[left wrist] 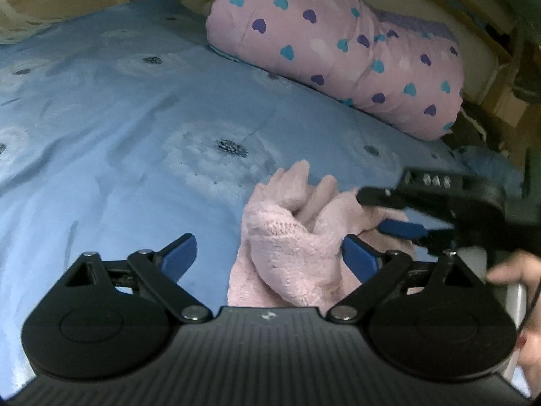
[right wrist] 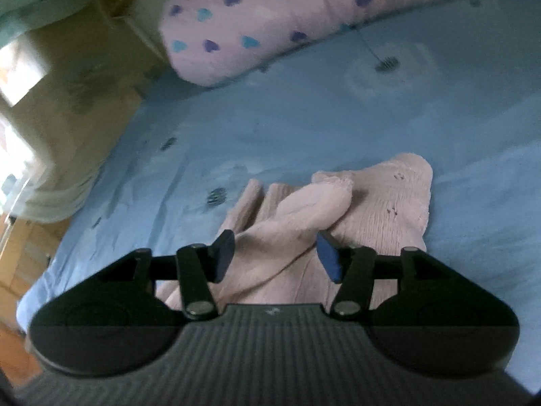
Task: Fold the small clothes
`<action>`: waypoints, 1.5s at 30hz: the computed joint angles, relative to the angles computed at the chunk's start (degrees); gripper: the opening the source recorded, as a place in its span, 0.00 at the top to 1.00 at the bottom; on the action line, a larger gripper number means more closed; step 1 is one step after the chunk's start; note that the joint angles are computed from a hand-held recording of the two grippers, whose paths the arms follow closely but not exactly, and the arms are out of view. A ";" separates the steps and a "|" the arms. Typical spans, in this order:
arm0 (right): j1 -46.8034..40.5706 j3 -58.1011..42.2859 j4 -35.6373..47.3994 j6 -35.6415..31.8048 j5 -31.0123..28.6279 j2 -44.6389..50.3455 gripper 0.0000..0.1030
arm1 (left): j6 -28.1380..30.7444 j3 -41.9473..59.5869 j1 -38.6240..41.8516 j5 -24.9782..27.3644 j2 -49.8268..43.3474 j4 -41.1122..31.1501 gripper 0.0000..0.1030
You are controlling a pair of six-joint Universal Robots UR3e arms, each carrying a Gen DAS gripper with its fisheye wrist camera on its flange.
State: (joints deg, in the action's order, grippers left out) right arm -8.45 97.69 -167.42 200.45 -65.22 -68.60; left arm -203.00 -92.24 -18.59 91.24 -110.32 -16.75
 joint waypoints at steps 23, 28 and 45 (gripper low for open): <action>9.07 -21.53 10.34 -10.57 1.81 10.65 0.72 | -0.97 -10.51 6.60 -10.09 5.37 2.01 0.58; 2.30 -0.88 2.83 -13.58 2.33 -4.35 0.43 | -0.18 -9.39 3.01 -0.96 5.22 4.36 0.41; -21.92 51.67 -1.57 -26.91 15.64 -42.71 0.33 | 6.35 -3.85 -0.27 0.42 0.84 0.12 0.38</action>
